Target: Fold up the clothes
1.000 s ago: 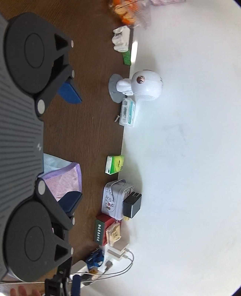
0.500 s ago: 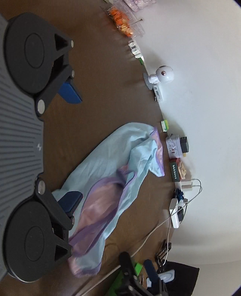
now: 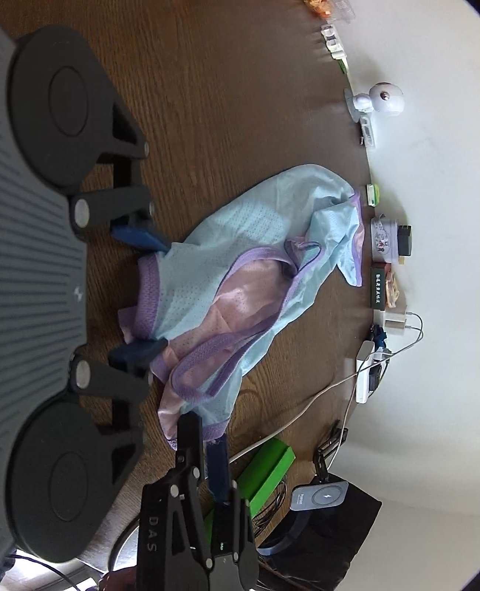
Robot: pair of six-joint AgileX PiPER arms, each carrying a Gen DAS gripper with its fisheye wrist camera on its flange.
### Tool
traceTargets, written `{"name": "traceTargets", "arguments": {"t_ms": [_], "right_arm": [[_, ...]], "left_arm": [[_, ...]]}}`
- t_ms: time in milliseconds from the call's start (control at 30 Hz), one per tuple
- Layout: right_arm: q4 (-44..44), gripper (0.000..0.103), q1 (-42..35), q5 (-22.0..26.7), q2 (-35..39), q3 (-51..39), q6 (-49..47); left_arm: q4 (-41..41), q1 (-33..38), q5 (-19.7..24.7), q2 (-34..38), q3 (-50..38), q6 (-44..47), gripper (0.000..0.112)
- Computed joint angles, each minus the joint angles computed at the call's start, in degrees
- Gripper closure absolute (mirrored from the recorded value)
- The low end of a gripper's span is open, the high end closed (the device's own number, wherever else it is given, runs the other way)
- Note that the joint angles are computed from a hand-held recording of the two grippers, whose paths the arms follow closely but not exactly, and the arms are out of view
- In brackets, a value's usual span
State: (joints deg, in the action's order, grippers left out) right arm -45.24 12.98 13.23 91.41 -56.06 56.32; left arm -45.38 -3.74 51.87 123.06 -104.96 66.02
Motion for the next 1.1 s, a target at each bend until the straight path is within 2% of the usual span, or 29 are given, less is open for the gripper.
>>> {"name": "traceTargets", "arguments": {"t_ms": [33, 67, 100, 200, 333, 433, 700, 1000, 1033, 1067, 1100], "right_arm": [[-3.46, 0.099, 0.48, -0.05, 0.63, 0.04, 4.12], [-6.52, 0.099, 0.93, -0.11, 0.81, 0.26, 7.94], [-7.66, 0.099, 1.28, -0.06, 0.86, 0.33, 9.78], [-5.25, 0.099, 2.88, 0.70, -0.75, 0.73, 7.27], [-2.57, 0.099, 6.08, 2.05, -6.84, 3.80, 4.65], [-4.40, 0.099, 9.86, 4.67, -10.33, 5.72, 7.32], [-8.41, 0.099, 18.45, 8.83, -12.51, 9.52, 16.09], [-10.41, 0.100, 24.16, 12.45, -15.10, 10.41, 18.69], [-10.92, 0.100, 24.70, 13.18, -15.27, 10.43, 19.42], [-12.72, 0.100, 25.16, 13.74, -15.51, 10.74, 21.79], [-16.15, 0.094, 25.77, 14.58, -16.03, 11.40, 26.21]], "left_arm": [[0.09, 0.22, 0.96, 0.27, -0.61, -0.43, 0.092], [0.05, 0.69, 2.86, 0.76, -1.86, -1.25, 0.101], [-0.23, 1.20, 4.14, 0.88, -2.57, -1.82, 0.101], [-2.70, 3.08, 4.96, -0.70, -1.02, 0.25, 0.102], [-6.04, 7.83, 11.29, -2.78, 0.58, 4.14, 0.102], [-7.16, 10.75, 13.40, -5.35, 4.82, 8.02, 0.102], [-7.56, 14.64, 12.21, -9.54, 14.05, 14.81, 0.102], [-7.91, 17.34, 11.63, -11.26, 15.86, 16.45, 0.102], [-8.94, 17.94, 12.20, -11.35, 16.08, 17.09, 0.098], [-10.67, 18.68, 12.41, -11.77, 16.91, 18.13, 0.067], [-13.65, 19.49, 11.21, -13.07, 19.32, 20.31, 0.035]]}}
